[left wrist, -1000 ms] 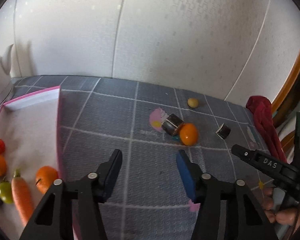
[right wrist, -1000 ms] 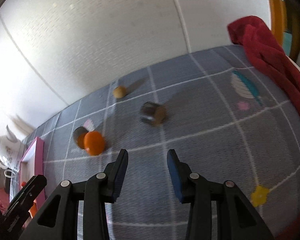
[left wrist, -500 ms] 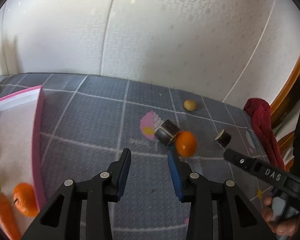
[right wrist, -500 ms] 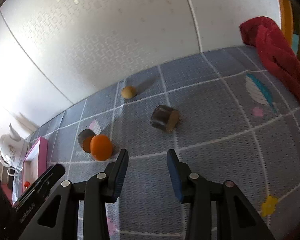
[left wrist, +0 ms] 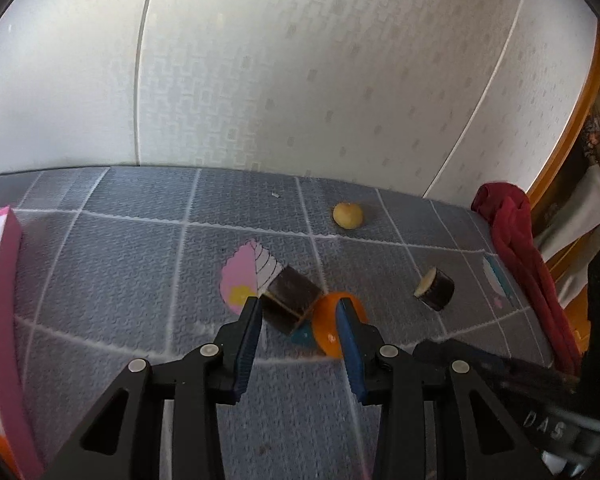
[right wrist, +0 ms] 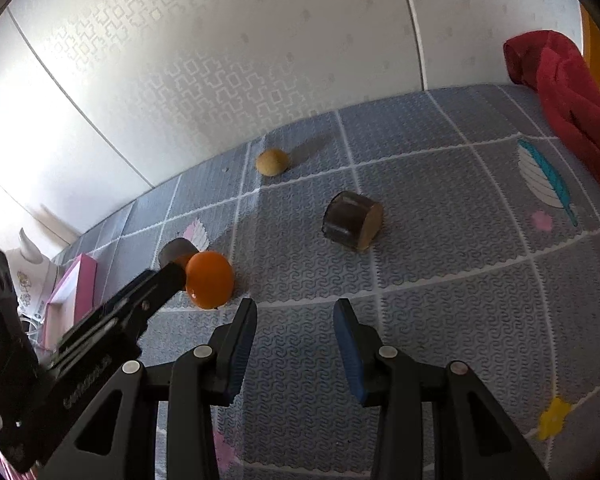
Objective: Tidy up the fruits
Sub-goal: 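Grasp the dark brown cylinder with the left tool while the right tool grasps the orange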
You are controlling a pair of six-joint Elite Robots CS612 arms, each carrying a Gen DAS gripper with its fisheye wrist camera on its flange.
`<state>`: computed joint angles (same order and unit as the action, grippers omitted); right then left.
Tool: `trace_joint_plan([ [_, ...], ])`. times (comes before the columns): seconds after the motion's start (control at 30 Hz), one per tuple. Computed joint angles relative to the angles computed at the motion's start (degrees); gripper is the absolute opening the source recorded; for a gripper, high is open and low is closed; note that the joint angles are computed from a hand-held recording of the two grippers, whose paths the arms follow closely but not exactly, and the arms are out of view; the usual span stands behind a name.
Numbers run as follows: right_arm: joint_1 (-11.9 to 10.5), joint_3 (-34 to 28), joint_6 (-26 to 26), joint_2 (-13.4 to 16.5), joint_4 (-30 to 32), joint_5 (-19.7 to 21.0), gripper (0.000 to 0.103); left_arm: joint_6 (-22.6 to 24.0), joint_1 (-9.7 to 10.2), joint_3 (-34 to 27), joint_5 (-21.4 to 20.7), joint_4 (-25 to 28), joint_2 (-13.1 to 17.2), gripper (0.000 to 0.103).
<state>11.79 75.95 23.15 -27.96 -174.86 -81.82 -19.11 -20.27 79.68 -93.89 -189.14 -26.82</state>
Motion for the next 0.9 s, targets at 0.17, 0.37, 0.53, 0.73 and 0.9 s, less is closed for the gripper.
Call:
trace_joint_plan([
  [0.17, 0.25, -1.05, -1.11, 0.56, 1.02, 0.14, 0.041, -1.08, 0.76, -2.25, -3.29, -0.50, 1.35, 0.039],
  [0.37, 0.43, -2.23, -2.16, 1.31, 0.93, 1.04, 0.041, -3.31, 1.43, -2.45, -5.26, -0.94, 1.58, 0.038],
  [0.53, 0.98, -2.50, -4.05, 1.34, 1.10, 0.92, 0.041, -4.38, 1.93, -1.48, -4.43, -2.15, 1.07, 0.048],
  [0.73, 1.61, -3.30, -6.87, 1.64, 1.09, 2.81, 0.041, -5.31, 2.04, -0.16, -1.10, -0.27, 0.28, 0.048],
  [0.9, 2.92, -5.72, -10.24, 2.75, 0.70, 0.91, 0.041, -7.75, 2.59, 1.18, 0.53, -1.28, -0.34, 0.047],
])
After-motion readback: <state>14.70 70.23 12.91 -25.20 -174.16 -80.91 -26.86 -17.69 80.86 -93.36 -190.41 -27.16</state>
